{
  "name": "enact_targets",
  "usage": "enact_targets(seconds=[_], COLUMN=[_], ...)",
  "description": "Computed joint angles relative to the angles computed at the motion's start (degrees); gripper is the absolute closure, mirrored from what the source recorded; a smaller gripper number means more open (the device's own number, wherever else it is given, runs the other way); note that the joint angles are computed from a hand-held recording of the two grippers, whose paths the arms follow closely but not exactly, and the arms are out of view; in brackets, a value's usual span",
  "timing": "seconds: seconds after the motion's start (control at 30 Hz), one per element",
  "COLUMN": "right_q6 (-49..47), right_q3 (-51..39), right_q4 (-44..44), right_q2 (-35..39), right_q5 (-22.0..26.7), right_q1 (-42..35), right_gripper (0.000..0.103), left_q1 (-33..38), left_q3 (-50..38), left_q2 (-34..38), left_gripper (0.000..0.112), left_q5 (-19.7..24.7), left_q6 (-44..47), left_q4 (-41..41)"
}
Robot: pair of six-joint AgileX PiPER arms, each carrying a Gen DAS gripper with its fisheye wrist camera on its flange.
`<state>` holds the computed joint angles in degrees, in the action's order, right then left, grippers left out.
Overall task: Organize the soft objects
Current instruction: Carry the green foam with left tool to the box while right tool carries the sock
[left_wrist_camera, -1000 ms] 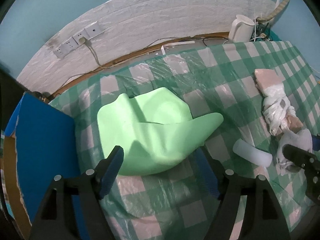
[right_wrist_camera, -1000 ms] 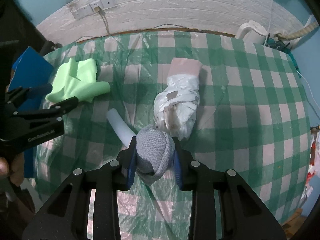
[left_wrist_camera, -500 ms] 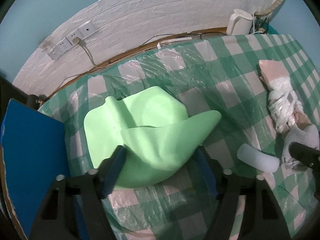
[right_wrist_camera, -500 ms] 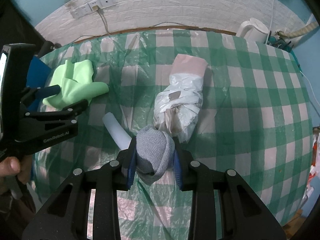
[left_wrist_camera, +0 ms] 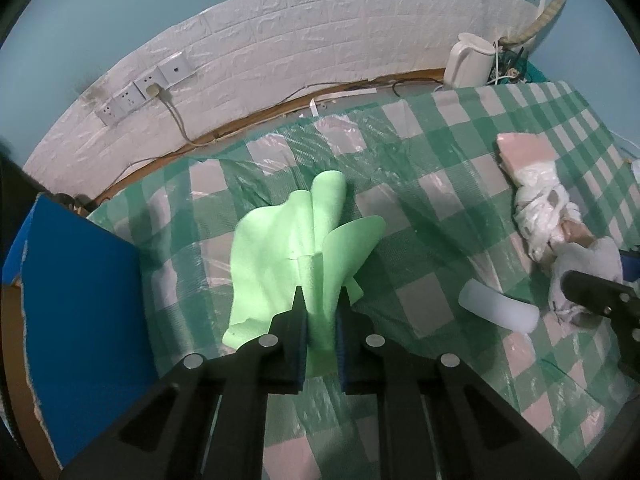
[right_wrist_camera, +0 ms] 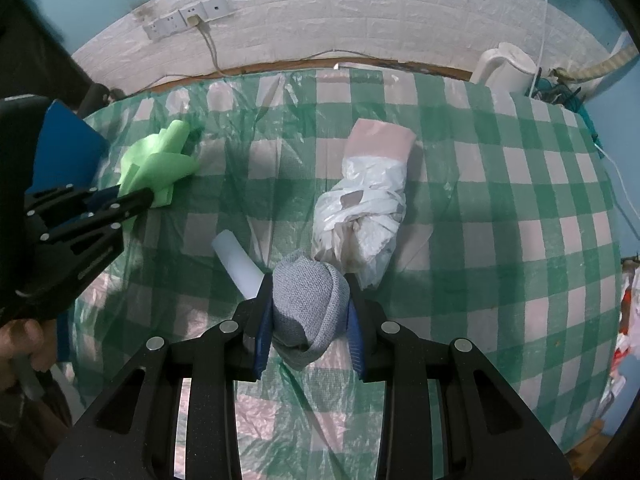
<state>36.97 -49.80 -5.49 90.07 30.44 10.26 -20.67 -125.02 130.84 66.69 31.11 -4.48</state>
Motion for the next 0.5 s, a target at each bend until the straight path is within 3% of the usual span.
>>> enact_targets(seconds=[0.5], right_q6=[6.9], right_q3=[-1.4], right_q4=[-6.3], right_q2=[-3.8], right_q5=[4.0], right_q1=[4.3], right_gripper=[0.073], left_q1=[2.5], left_q3=[5.9], left_q2=[-7.5], left_gripper=[0.101], left_q5=[-0.6], left_q6=[3.2], left_q4=[-3.6])
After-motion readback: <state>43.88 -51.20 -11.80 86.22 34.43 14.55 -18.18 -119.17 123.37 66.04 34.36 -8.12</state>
